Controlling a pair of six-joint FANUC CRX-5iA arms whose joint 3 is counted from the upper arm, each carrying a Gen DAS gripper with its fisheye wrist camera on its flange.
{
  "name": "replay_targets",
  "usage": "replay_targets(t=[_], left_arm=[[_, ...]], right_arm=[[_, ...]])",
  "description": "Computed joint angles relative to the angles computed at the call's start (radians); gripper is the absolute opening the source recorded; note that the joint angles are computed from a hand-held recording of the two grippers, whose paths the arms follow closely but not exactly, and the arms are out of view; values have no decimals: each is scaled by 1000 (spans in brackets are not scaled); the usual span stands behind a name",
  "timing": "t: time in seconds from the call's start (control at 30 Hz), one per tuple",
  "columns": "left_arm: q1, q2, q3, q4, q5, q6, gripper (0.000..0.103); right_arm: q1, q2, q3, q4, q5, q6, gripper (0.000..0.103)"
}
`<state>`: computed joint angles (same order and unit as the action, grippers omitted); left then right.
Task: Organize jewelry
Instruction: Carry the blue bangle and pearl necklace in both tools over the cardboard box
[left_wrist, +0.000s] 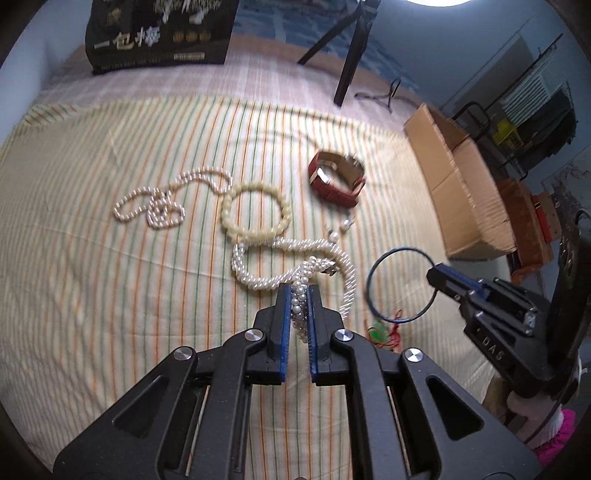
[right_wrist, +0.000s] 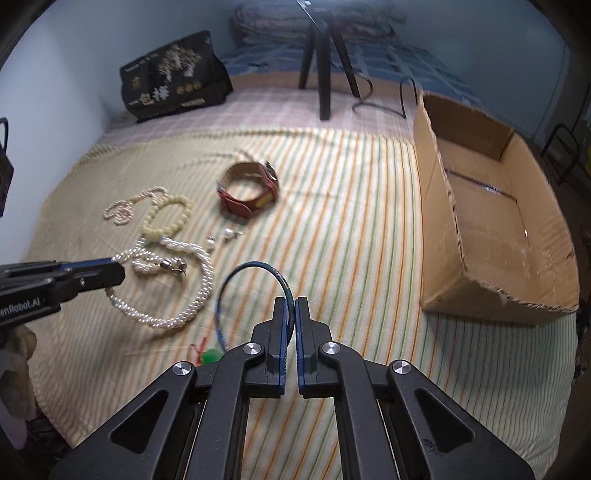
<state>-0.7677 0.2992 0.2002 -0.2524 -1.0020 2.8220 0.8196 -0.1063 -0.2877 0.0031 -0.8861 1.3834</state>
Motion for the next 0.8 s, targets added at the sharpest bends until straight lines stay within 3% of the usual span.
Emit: replay_targets(t=[0.6,0.8], left_arm=[[-91,-42,117,-227,-122,128,6],[-111,-52,156,-277,-115,146,6]], right_arm=[[70,-130,-85,152,76,-70,2],[69,-168,-101,201,100,-95,2]])
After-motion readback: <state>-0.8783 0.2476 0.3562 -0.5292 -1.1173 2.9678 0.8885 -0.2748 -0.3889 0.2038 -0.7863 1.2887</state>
